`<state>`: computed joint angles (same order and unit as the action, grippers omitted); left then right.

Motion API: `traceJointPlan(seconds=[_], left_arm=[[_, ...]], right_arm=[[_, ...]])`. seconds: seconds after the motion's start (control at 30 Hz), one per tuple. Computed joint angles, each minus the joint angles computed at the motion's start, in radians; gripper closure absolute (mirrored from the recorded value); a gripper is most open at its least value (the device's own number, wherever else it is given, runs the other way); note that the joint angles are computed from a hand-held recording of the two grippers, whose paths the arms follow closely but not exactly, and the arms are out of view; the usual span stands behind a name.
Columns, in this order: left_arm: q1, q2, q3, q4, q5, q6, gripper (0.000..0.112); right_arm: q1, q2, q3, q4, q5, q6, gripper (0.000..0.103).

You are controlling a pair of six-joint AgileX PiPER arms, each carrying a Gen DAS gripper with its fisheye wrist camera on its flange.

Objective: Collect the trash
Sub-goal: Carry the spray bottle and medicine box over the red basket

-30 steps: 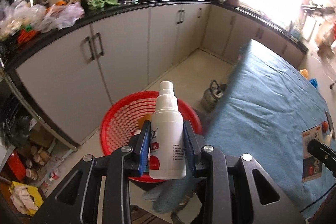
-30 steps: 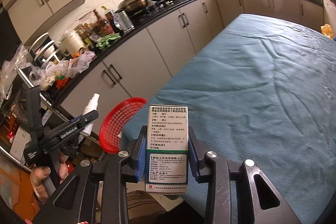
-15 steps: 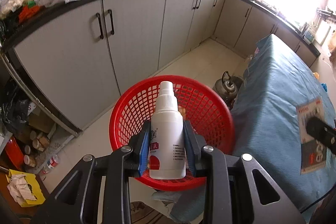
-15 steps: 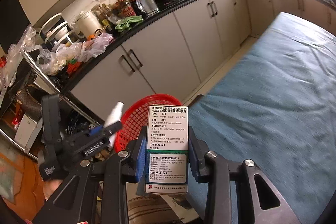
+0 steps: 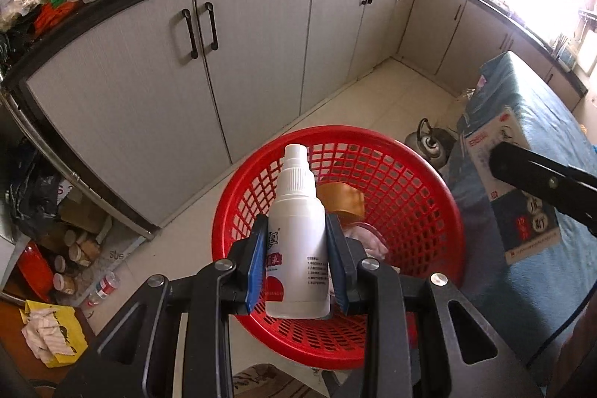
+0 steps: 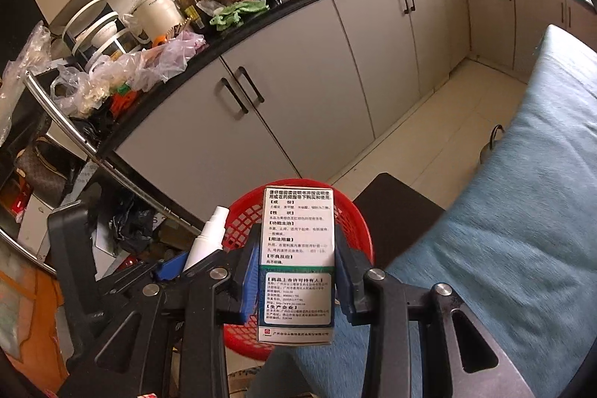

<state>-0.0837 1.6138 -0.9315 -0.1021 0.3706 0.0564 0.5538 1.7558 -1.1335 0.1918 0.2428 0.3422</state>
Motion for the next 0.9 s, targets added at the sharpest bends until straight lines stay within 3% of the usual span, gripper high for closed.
traceJointPlan(seconds=[0.43, 0.7, 0.9], left_arm=[[-0.007, 0.02, -0.005, 0.03, -0.014, -0.03, 0.083], [-0.01, 0.026, -0.012, 0.025, -0.008, -0.03, 0.083], [-0.011, 0.018, -0.007, 0.007, -0.011, -0.022, 0.083]], right_arm=[[-0.028, 0.091, -0.078, 0.087, 0.006, -0.094, 0.066], [-0.028, 0.141, -0.153, 0.057, 0.047, -0.071, 0.066], [-0.043, 0.149, -0.153, 0.159, 0.048, -0.157, 0.065]])
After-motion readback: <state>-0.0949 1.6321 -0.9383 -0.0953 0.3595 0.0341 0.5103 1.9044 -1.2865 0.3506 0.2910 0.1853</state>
